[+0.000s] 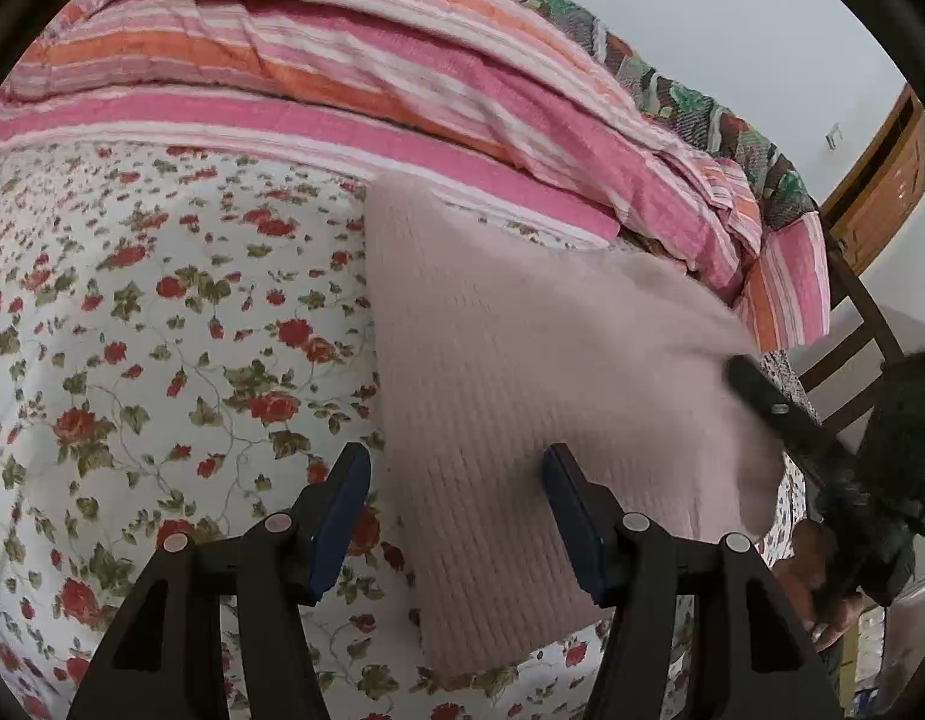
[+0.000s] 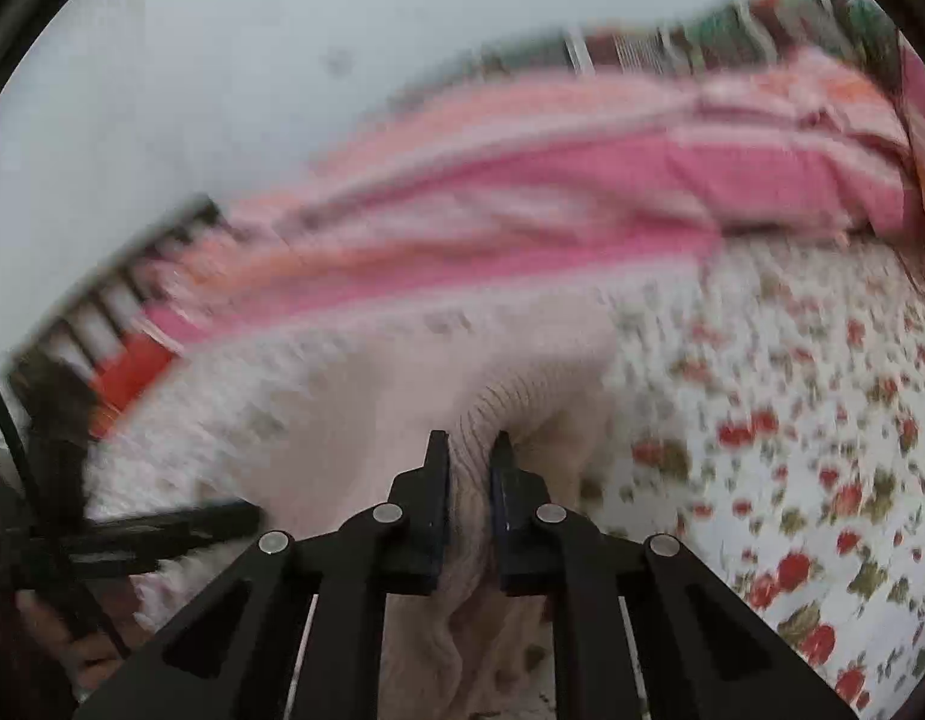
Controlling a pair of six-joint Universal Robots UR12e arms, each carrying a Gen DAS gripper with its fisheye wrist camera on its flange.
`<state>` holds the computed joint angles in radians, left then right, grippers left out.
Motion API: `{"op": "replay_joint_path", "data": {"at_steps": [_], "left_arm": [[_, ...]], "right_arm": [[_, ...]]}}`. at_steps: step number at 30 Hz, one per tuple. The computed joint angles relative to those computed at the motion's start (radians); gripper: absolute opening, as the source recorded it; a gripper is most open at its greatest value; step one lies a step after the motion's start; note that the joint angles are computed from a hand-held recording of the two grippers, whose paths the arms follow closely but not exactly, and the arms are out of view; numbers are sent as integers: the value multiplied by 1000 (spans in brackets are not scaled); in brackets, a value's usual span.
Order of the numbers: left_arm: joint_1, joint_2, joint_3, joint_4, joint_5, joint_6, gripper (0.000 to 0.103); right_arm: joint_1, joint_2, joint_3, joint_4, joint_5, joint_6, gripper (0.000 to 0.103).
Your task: Fold small clothes
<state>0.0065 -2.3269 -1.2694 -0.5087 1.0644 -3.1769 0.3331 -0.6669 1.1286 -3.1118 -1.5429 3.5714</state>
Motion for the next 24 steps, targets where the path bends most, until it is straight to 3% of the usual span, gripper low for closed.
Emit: {"op": "replay_joint_path", "data": {"at_steps": [2,4,5,9,12,17,19,21,24], "left_arm": [[0,0,-1,16,-1,-1,58],[-1,-3,8,16,1,-1,58],[-4,-7,16,15,10,4,58],[-11,-21,42,31,47,16,58],[-11,-44,76,53,36,4,56],[-24,-93,151,92,12,36,54],[-34,-114,184,86,23,58,46],[-48,-132,210,61,64,92,44],[-64,-148,222,53,131,146,42]], "right_arm": [[1,-3,8,56,-51,61,12],[3,13,-30,230,-84,70,12],[3,15,-41,272,-91,76,12],[8,3,-54,284,-130,18,25],[16,6,-75,246,-195,-13,26],[10,55,-188,296,-118,-76,26],[12,87,-243,351,-106,-103,26],[10,114,-286,427,-105,-111,26],[6,130,-292,440,-100,-114,26]]}}
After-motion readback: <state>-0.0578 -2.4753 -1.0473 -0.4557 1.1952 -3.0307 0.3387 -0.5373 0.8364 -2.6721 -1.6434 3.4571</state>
